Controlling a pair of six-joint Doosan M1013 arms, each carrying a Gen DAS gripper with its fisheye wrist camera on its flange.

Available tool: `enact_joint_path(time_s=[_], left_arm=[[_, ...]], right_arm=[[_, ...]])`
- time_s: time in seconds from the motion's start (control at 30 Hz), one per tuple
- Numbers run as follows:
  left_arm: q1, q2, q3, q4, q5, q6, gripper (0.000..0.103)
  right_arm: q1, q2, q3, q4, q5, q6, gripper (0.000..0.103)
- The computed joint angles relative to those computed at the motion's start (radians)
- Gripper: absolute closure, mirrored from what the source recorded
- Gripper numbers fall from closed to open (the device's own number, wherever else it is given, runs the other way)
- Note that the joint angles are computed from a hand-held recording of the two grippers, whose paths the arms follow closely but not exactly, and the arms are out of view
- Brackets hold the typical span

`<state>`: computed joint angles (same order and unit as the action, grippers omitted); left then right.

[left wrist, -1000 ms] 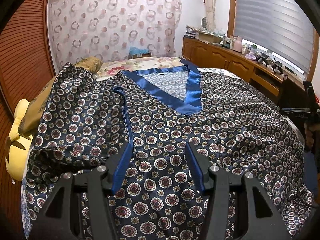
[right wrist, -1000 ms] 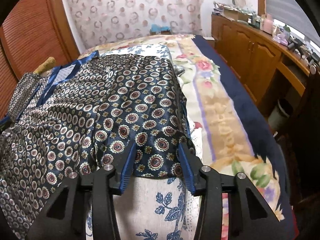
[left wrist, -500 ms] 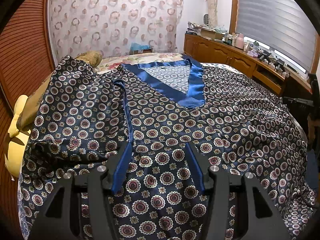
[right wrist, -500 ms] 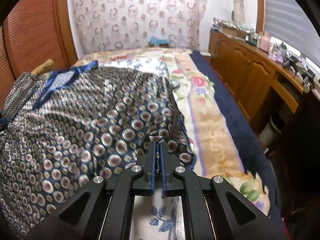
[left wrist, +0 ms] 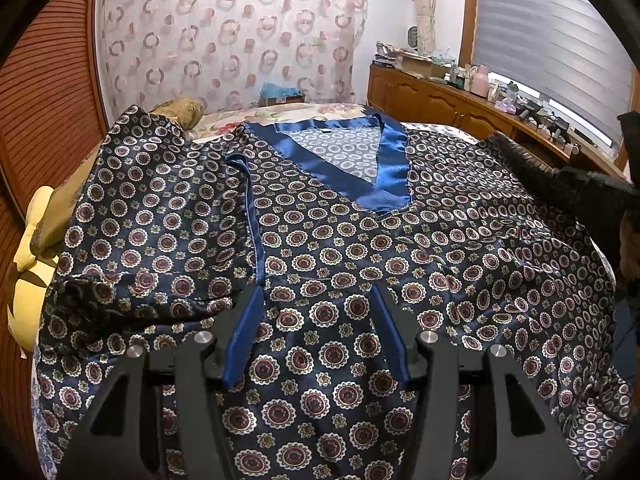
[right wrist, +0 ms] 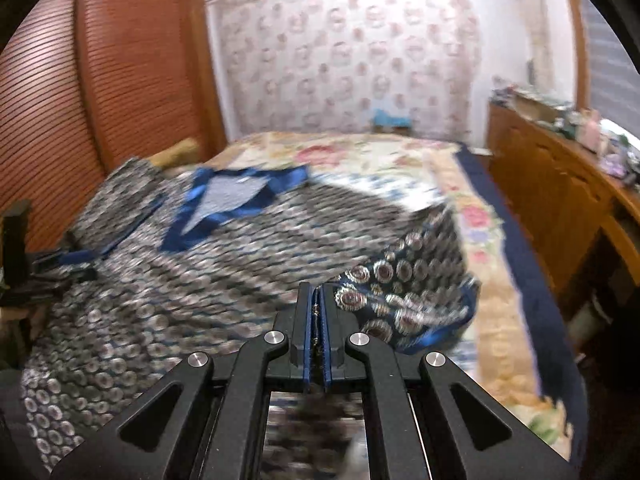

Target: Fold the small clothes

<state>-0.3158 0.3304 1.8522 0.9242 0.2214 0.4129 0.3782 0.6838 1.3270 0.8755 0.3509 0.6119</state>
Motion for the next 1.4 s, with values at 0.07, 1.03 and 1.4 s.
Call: enact_joint_path(time_s=[0.07, 1.03, 1.4], left_arm=[[0.002, 0.0, 0.001, -0.016, -0.006, 0.011, 0.049], [0.004, 0.003, 0.0, -0.052, -0.01, 0.047, 0.049], [0.004, 0.003, -0.001, -0.063, -0.01, 0.058, 0.049]], right_arm=[[0.016, 0.015, -0.015, -0.08, 0.027, 0.056, 0.101], [-0.017, 0.135, -0.211, -0.683, 0.164, 0.724, 0.063], [0.002, 0.088, -0.156, -0.514, 0.019, 0.467, 0.102]])
